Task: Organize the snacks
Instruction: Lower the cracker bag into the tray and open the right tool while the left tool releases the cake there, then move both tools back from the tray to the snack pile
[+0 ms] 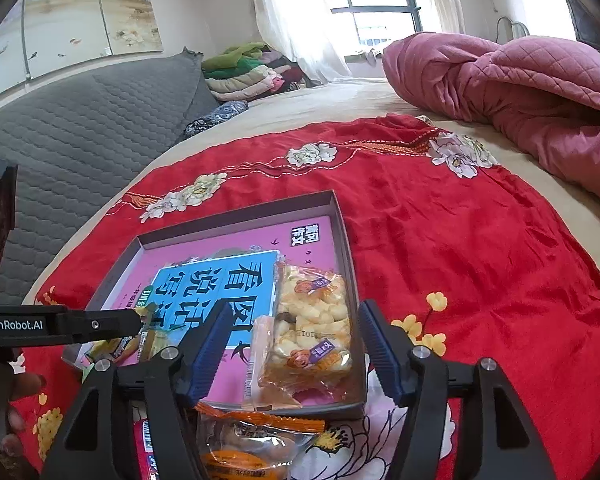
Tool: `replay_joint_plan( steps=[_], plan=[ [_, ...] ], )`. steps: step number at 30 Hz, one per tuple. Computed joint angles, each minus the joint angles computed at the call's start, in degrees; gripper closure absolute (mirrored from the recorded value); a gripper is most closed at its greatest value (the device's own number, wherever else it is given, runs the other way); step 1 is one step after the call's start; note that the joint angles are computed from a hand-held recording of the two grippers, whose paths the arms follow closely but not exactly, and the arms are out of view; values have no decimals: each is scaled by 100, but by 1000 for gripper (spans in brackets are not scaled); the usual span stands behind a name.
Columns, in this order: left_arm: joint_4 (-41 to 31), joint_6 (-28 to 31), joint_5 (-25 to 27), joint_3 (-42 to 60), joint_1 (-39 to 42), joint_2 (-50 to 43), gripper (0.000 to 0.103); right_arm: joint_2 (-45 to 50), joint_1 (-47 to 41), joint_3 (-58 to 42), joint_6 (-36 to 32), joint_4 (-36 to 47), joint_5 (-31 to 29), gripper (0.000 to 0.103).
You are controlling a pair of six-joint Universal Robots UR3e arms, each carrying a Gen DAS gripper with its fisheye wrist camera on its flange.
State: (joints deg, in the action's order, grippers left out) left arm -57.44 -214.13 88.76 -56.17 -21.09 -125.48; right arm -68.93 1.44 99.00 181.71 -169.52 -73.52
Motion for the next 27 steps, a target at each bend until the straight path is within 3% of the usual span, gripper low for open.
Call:
replay_joint_plan(
  steps=[16,27],
  plan=[
    [154,7,41,-701,159,617,44,-198,7,227,-128,-345,190,25],
    [193,20,82,-952,151,854,44,-312,-19,327,-186,-403,265,24]
  ],
)
